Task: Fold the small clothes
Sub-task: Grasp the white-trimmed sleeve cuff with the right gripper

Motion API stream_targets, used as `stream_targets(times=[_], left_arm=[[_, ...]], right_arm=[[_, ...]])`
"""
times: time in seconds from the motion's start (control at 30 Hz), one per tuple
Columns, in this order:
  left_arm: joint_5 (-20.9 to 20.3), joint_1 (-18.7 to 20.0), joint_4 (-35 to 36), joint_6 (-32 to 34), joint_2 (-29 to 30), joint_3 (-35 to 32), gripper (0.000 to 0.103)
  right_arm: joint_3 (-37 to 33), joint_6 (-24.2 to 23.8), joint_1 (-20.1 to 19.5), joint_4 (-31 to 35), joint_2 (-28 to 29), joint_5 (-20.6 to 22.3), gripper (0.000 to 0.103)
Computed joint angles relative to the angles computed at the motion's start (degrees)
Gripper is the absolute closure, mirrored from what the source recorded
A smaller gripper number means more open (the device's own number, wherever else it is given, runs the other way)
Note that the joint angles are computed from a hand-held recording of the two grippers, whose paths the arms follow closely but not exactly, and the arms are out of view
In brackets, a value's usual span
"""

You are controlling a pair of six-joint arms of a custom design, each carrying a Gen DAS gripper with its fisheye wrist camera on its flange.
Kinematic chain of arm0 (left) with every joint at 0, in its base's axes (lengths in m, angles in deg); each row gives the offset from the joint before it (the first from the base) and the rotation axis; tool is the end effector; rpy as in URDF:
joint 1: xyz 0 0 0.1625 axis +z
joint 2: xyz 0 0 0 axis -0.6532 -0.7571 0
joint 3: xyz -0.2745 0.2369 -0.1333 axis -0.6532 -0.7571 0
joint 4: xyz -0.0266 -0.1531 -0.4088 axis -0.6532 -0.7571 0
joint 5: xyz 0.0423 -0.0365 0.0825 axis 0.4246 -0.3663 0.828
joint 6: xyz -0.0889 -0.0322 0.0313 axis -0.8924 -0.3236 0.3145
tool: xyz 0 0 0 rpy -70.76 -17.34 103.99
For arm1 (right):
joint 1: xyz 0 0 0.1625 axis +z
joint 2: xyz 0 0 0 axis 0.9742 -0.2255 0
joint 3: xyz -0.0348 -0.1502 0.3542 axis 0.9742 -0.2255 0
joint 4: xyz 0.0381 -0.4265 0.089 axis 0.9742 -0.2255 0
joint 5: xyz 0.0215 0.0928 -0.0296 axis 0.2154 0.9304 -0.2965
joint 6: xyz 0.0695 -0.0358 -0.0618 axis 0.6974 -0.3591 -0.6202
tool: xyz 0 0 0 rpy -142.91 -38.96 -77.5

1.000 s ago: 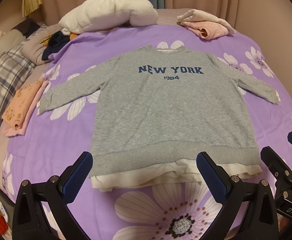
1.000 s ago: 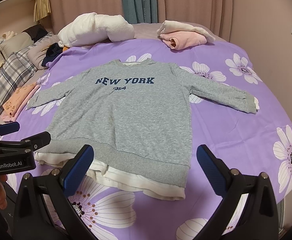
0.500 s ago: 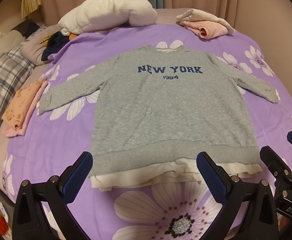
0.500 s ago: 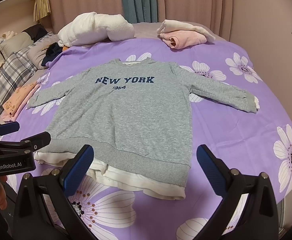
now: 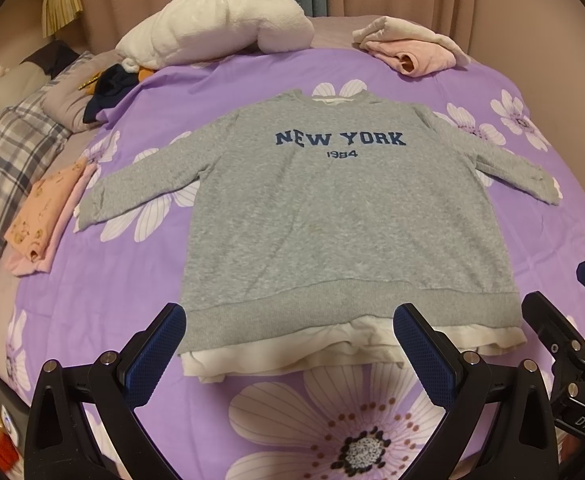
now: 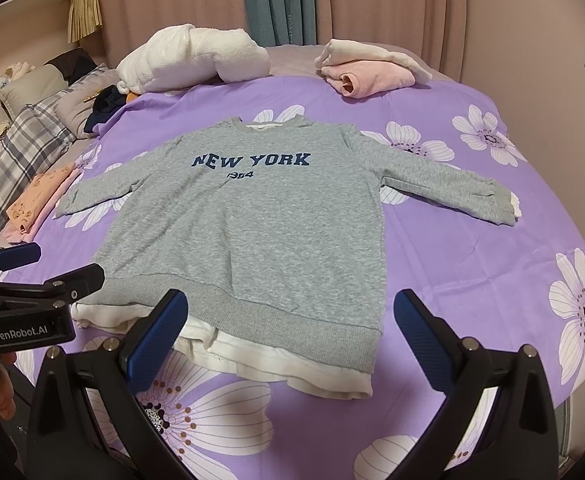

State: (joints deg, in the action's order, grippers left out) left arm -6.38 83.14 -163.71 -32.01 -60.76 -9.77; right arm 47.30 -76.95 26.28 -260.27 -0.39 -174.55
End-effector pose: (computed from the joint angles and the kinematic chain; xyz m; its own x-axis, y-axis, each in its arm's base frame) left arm -0.4134 -0.6597 0.1347 -0.6583 0.2201 -0.7199 0.5384 0.8060 -0.2459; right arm 0.2028 -0.5824 0.3130 -0.7374 0.1496 0.6587 -0.3928 0.6984 -0.5983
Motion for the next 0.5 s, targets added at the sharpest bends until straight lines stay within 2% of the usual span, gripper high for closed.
stream_targets(times=[0.13,0.2,0.27,0.4,0.5], left_arm=[[-0.07,0.02,-0.62,0.39,-0.06,0.13,0.001],[-0.63,0.17,-2.31,1.3,-0.23,0.5,0.001],[-2.51,0.67,-3.91,1.74,-0.19,0.34,0.001],[-8.28,2.83,-7.57,1.59,0.08,-0.25,0.001],[-12.05,4.15,-8.63,1.54,1.33,-1.94,0.001]], right_arm=[[0.19,0.33,0.06,-0.44,0.1,0.43,0.0],[0.74,0.85,-0.39,-0.63,-0.62,2.79,0.0],[1.52,2.68,-1.62,0.92,-2.37,7.83,0.0],[3.47,8.94,-6.23,3.56,-6.41,21.01,0.0],[4.77,14.27,-10.32,2.56,-8.39,26.76,0.0]])
